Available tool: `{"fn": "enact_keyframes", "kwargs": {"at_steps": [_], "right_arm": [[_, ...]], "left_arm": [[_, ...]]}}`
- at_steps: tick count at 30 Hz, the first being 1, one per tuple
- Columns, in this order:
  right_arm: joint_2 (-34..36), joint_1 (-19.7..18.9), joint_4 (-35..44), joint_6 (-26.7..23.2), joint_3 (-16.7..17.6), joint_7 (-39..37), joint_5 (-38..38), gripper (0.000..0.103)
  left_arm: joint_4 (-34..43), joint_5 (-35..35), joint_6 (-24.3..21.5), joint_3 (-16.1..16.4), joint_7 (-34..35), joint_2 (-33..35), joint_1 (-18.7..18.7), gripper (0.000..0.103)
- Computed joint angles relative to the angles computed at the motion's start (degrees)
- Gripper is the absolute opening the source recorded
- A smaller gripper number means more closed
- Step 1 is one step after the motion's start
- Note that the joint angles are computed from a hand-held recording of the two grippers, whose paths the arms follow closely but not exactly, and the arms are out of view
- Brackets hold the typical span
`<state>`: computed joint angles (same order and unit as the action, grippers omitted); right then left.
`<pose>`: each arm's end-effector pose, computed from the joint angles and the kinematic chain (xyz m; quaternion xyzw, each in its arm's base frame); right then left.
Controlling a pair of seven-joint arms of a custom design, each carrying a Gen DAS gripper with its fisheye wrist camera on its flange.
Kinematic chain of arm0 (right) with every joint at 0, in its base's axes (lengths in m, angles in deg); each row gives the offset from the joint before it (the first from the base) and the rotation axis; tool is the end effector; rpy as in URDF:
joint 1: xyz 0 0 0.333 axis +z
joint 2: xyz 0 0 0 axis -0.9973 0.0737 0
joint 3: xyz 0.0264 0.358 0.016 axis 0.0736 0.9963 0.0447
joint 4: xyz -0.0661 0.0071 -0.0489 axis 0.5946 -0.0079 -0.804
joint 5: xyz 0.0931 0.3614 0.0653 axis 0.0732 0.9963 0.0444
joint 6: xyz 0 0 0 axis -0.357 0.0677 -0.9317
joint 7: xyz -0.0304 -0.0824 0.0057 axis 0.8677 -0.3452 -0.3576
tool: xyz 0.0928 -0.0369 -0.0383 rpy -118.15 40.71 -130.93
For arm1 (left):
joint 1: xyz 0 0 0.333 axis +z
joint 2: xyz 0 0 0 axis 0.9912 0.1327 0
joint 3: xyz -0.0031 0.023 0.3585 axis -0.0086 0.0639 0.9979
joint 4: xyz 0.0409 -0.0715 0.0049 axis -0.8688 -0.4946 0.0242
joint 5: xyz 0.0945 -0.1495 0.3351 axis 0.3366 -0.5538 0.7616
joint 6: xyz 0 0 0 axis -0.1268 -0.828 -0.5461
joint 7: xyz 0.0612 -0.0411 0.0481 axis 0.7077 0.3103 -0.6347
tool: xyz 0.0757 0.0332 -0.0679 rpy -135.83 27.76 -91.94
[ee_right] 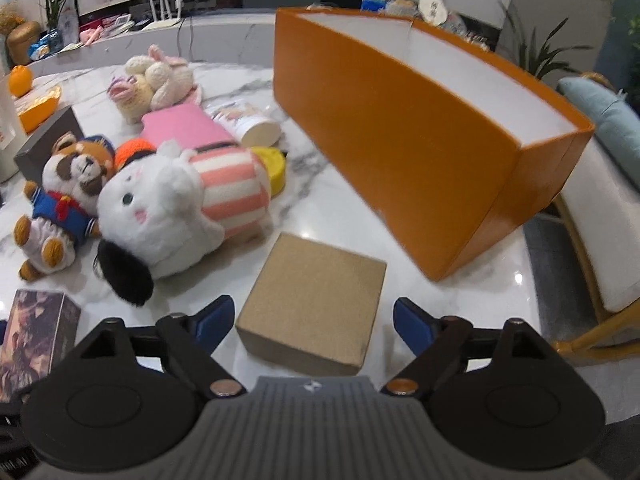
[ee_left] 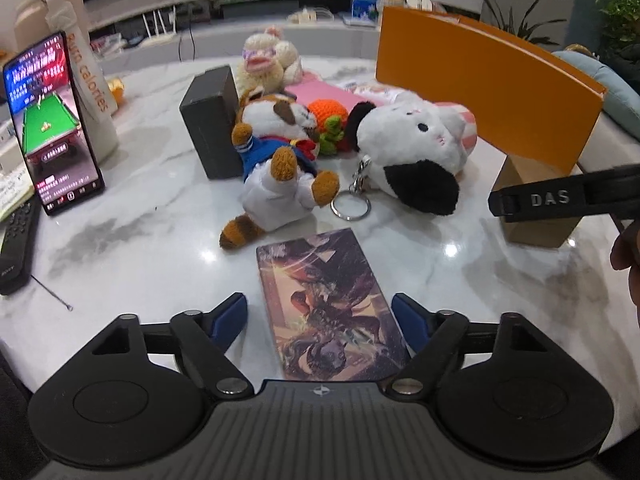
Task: Organize objects
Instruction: 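Grasp the fantasy-art book with the left tool while the right tool grasps the brown cube, then lift the book and cube and carry both over the orange box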
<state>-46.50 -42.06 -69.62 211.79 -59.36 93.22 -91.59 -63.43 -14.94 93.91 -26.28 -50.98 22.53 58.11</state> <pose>0.6160 0.5124 0.4478 -0.7127 0.6047 -0.2691 0.2324 0.5733 -0.3404 0.4449 -0.6246 0.6997 -0.2626 0.2265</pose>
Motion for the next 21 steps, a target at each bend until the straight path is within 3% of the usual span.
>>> {"fn": "enact_keyframes", "kwargs": {"at_steps": [2,4,6,16,21], "right_arm": [[1.16,0.31,1.73,-1.35,-0.31,-0.32,-0.19,0.083],[1.84,-0.01,2.67,-2.48,0.16,-0.93,0.79,0.07],[1.62,0.2,1.7,-1.15,-0.31,0.66,0.67,0.064],[-0.87,-0.3,-1.58,-0.6,0.91,-1.9,1.27,0.063],[-2.92,-0.14,-3.2,-0.87,0.71,-1.26,0.4,0.063]], "left_arm": [[-0.09,3.03,0.69,1.41,-3.08,0.17,-1.11,0.09],[0.01,2.99,0.36,1.07,-3.4,0.12,-0.8,0.089],[0.0,2.63,0.61,0.6,-2.51,-0.02,-0.27,0.078],[-2.63,-5.39,5.67,-1.73,4.08,-1.16,2.63,0.07],[-4.44,-6.98,9.68,-0.43,5.73,-2.53,1.89,0.07]]}}
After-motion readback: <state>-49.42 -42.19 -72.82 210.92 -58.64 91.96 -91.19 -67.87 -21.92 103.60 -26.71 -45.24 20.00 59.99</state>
